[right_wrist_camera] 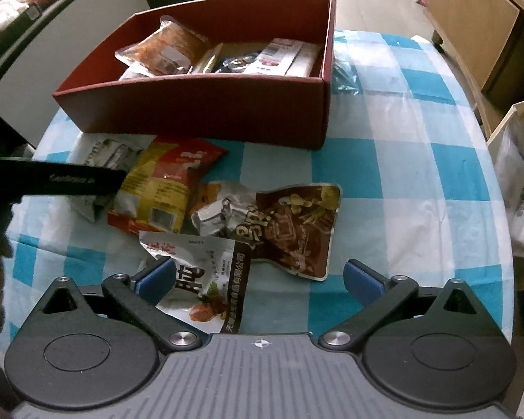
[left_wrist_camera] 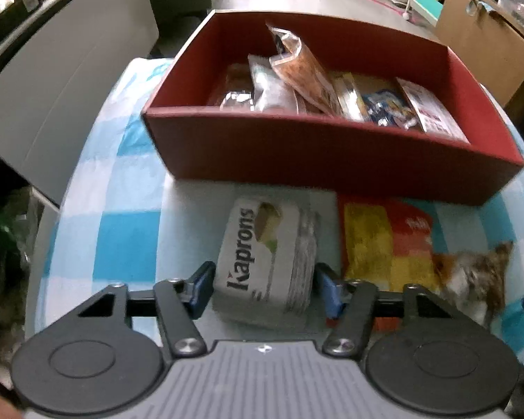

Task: Organize snacks
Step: 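Move the left tool over the white Kaprons wafer pack while the right tool approaches the white-red pouch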

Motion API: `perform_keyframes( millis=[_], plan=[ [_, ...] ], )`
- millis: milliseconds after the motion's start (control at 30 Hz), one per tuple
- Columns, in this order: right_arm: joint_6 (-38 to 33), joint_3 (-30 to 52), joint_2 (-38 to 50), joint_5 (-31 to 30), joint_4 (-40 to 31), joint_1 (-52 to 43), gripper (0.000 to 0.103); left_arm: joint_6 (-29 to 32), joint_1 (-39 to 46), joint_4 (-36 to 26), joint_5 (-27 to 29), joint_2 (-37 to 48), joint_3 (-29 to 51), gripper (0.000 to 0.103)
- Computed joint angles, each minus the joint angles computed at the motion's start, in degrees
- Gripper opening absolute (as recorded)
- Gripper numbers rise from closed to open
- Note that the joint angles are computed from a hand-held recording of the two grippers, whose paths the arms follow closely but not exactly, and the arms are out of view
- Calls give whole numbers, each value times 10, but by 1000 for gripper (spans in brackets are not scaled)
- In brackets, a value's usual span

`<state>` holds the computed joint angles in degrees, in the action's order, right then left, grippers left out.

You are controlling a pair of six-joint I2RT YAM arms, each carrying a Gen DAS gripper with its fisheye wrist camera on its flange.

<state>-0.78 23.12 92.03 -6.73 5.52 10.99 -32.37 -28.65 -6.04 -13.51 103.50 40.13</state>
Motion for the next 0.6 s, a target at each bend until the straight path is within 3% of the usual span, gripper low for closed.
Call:
perform_keyframes(
  millis=[367, 600],
  plan=[
    [-21, -18, 23, 14, 14, -10, 103, -35, -39, -41, 39, -145, -134, 53],
    [-32, -54, 32, 55, 81, 29, 103, -57, -63, -61, 38, -177, -158, 54]
  ],
)
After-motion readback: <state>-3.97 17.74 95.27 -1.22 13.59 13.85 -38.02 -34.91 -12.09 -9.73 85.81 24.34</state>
